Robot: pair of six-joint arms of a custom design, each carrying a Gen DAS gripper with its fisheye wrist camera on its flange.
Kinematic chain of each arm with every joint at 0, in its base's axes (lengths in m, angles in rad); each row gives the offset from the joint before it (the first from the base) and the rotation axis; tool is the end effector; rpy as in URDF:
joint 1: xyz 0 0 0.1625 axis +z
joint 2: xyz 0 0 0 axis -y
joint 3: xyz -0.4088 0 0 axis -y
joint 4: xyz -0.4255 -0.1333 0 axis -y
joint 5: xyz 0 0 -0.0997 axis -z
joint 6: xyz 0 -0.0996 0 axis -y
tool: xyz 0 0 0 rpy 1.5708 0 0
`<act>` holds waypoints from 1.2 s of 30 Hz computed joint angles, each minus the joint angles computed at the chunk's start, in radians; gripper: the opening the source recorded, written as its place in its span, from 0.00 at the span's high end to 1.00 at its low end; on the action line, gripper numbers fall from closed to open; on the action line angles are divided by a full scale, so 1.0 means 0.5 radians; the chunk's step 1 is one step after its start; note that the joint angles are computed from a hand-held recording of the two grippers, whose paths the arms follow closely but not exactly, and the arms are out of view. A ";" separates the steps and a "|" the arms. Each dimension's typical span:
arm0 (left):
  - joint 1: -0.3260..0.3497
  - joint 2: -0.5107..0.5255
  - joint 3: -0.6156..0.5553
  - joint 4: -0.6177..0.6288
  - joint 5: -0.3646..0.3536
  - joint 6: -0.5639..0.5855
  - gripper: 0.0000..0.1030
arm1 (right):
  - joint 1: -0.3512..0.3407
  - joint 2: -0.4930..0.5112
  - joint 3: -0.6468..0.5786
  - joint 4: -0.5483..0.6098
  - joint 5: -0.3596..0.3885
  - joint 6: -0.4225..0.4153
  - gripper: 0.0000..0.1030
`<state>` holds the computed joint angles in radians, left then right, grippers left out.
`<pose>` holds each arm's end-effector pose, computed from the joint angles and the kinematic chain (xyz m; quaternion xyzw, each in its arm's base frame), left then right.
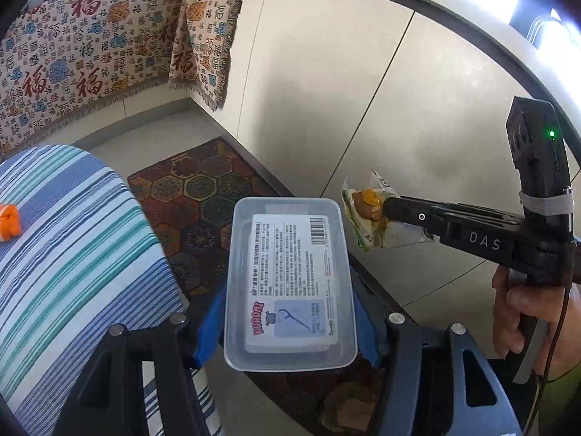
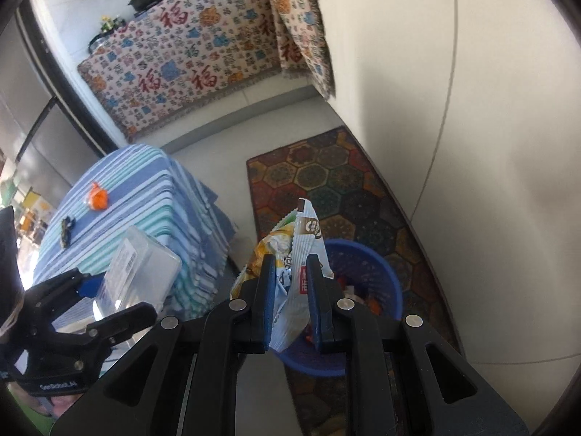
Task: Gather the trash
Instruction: 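Carry both items over the blue wastebasket and open both grippers to drop them, then move both tools back over the table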
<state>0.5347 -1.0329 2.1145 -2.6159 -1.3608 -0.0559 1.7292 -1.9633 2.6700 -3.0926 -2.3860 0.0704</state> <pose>-0.3564 -0.3901 0.0370 0.4697 0.8764 -0.0389 0.0990 0.1050 -0.2721 0.2896 -0.1199 -0.8490 0.4031 0.3200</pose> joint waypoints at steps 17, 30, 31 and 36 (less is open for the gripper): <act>0.002 0.524 -0.150 -0.168 0.009 -0.001 0.39 | -0.748 -0.395 0.175 -0.057 0.681 -0.176 0.77; 0.009 0.456 -0.135 -0.236 -0.009 -0.084 0.30 | -0.436 -0.127 0.128 -0.556 0.269 -0.252 0.30; -0.002 0.394 -0.094 -0.236 0.012 -0.072 0.30 | -0.397 -0.080 0.116 -0.587 0.223 -0.270 0.26; -0.011 0.035 0.110 -0.168 0.158 -0.011 0.30 | -0.196 0.248 0.047 -0.833 -0.059 -0.388 0.17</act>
